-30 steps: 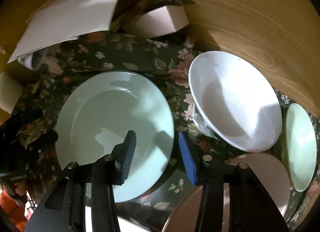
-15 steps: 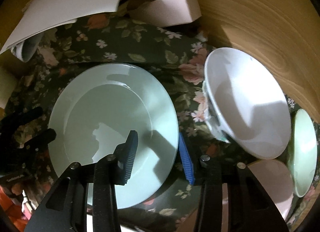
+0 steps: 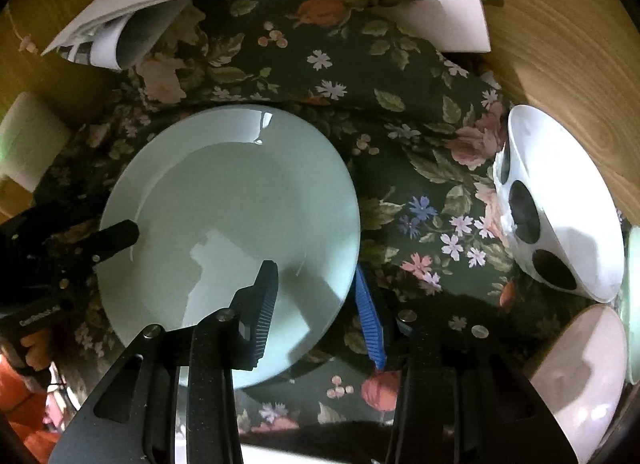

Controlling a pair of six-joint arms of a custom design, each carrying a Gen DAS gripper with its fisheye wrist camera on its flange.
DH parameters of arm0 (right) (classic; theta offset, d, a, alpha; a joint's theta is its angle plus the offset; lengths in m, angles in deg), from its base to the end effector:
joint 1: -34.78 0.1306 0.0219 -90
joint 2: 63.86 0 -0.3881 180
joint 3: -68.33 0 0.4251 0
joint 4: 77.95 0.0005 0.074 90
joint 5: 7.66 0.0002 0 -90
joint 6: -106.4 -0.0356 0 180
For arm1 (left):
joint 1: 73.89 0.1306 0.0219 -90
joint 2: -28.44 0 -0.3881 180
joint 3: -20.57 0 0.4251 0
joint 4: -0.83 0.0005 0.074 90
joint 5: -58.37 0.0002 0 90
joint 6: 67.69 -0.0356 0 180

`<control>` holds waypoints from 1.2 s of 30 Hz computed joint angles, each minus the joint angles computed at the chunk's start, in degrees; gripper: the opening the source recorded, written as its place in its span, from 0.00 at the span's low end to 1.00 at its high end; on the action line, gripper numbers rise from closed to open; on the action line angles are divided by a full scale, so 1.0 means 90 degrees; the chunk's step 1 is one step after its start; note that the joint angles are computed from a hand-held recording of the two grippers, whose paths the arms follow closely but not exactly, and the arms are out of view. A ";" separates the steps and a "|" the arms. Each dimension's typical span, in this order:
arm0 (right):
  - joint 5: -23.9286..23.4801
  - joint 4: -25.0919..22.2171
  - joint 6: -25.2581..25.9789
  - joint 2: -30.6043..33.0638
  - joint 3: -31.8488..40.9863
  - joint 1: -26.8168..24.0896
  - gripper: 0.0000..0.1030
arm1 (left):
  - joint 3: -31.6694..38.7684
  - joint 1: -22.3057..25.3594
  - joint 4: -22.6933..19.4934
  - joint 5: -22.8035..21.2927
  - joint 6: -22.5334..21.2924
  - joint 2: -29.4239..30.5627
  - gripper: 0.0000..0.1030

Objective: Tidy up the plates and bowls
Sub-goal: 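Lift the mint-green plate off the cloth with both tools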

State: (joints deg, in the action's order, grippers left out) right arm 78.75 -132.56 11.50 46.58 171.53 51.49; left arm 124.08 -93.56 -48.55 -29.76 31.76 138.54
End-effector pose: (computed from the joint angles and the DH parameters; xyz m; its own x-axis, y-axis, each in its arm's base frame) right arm 0.6035 0.1830 0.3440 -0.8683 -0.1717 -0.4653 -0.2420 0.9656 0.0953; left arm 0.6009 -0.2166 0.3553 -0.8279 0.1217 -0.5476 0.2207 0.9681 -0.1186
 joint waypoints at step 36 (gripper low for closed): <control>-0.0497 0.0984 -0.0538 -0.1702 -0.1415 -0.0141 0.20 | -0.0888 -0.0040 0.0601 0.0003 -0.0097 -0.1245 0.34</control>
